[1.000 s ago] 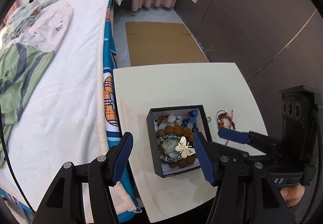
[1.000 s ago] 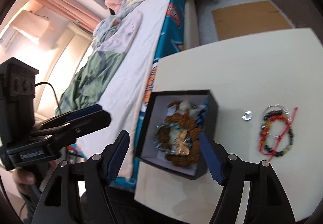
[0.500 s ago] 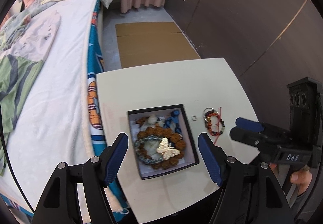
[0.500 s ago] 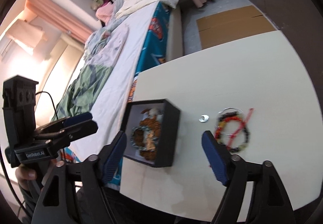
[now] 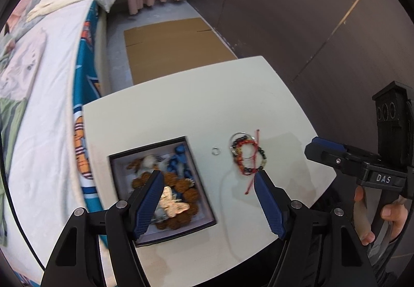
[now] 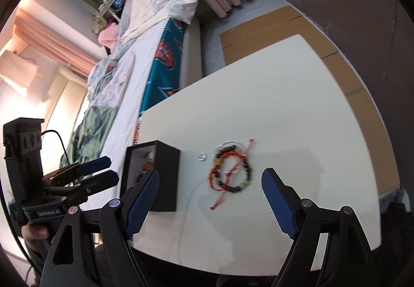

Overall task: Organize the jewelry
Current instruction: 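Move the left tool to the red-string bead bracelet and close on it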

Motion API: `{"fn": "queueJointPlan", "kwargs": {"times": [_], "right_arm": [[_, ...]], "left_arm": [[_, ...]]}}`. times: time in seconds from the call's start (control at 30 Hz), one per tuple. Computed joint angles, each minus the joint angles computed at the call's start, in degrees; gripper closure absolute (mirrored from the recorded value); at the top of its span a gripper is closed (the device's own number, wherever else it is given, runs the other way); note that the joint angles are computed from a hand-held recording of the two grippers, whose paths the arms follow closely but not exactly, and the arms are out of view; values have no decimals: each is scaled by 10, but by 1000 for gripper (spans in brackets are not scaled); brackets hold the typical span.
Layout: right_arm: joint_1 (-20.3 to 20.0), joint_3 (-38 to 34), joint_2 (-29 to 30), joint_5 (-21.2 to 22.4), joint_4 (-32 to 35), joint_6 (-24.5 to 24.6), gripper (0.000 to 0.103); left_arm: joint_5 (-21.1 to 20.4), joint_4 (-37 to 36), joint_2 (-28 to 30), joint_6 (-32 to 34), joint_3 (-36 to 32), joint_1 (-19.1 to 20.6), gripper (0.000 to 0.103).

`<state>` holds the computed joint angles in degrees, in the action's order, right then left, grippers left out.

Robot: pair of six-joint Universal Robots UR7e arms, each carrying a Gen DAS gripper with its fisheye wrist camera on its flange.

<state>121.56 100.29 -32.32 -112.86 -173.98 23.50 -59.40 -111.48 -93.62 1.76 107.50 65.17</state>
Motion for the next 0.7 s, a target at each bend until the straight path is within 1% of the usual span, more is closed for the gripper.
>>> {"fn": "queueJointPlan", "kwargs": {"times": [0.2, 0.27, 0.4, 0.5, 0.63, 0.7], "right_arm": [[-14, 29, -23, -16, 2, 25, 21], [-16, 38, -29, -22, -5, 28, 21], [-20, 57, -43, -37, -15, 28, 21], [-24, 67, -50, -37, -18, 28, 21], [-30, 81, -60, -40, -28, 27, 21], [-32, 84, -63, -41, -29, 30, 21]], "left_arm": [[-2, 0, 27, 1, 8, -12, 30], [-2, -4, 39, -1, 10, -13, 32], [-9, 6, 65, -7, 6, -10, 46], [-10, 16, 84, -17, 2, -5, 52], [-3, 21, 110, -29, -2, 3, 65], [-4, 23, 121, -34, -5, 6, 67]]}}
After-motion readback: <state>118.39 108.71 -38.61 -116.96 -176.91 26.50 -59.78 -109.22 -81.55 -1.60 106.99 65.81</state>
